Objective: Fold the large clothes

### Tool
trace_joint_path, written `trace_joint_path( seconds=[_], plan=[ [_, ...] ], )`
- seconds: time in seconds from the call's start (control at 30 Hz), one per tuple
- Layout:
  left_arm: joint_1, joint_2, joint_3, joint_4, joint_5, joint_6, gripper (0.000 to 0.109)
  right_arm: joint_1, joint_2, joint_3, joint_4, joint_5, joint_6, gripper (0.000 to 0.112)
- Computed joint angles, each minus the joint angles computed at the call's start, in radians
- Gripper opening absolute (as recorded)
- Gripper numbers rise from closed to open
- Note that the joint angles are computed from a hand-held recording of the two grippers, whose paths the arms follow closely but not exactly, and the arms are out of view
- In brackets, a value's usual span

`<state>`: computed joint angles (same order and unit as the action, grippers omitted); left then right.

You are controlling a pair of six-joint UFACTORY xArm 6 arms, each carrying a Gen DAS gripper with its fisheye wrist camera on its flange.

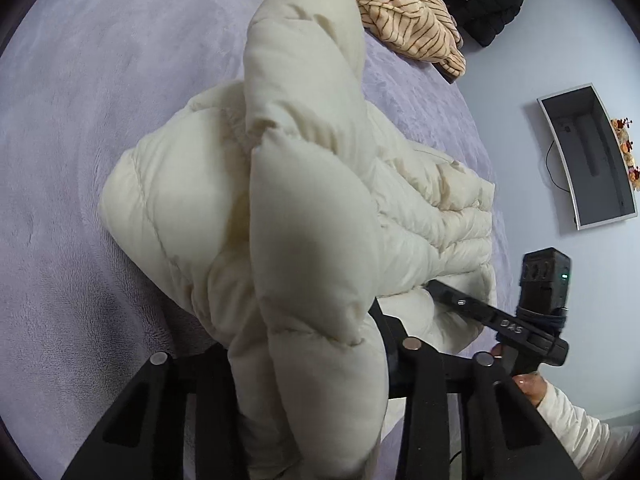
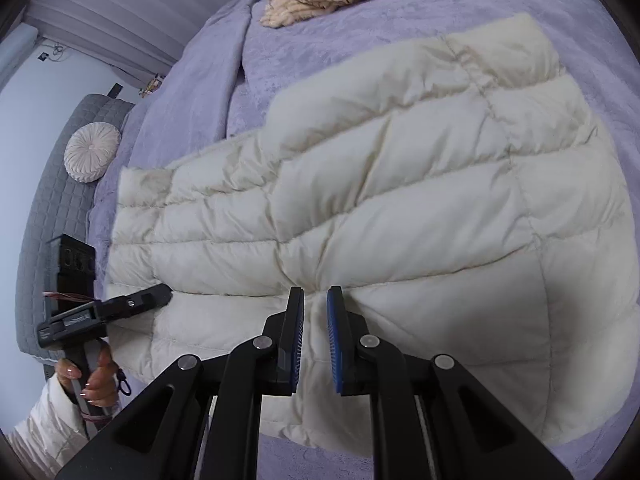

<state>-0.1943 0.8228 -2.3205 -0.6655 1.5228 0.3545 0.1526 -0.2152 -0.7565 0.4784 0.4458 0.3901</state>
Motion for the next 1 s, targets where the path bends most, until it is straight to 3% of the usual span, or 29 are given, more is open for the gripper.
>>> trace_joint_path(
  seconds=[0.17, 0.27, 0.33, 0.5, 0.6, 0.7, 0.87, 1.0],
  plan=[
    [-0.062, -0.102, 0.022, -0.028, -0.004, 0.042, 0.036, 0.011, 0.08, 0.017, 0.198, -0.059, -0.138, 0.009],
    [-0.133, -0.157, 0.047, 0.042, -0.057, 0.064, 0.036, 0.006, 0.082, 0.021, 0.288, -0.055, -0.205, 0.009],
    [-0.158, -0.181, 0.061, 0.054, -0.077, 0.085, 0.036, -0.022, 0.051, 0.023, 0.356, 0.003, -0.226, 0.01],
    [-0.189, -0.176, 0.025, 0.12, -0.057, 0.079, 0.036, -0.077, -0.131, 0.087, 0.506, -0.108, -0.343, 0.01],
    [-0.223, -0.149, -0.037, 0.151, -0.041, 0.024, 0.036, -0.151, -0.047, -0.012, 0.654, -0.055, -0.518, 0.01],
    [-0.242, -0.141, -0.046, 0.165, -0.053, 0.004, 0.036, -0.202, 0.128, -0.137, 0.73, 0.071, -0.599, 0.01],
    [-0.305, -0.076, -0.103, 0.172, -0.074, -0.053, 0.036, -0.202, 0.37, -0.278, 0.63, 0.175, -0.57, 0.0],
    [-0.337, -0.066, -0.111, 0.198, -0.081, -0.059, 0.036, -0.222, 0.408, -0.319, 0.636, 0.254, -0.577, 0.0]
  ],
)
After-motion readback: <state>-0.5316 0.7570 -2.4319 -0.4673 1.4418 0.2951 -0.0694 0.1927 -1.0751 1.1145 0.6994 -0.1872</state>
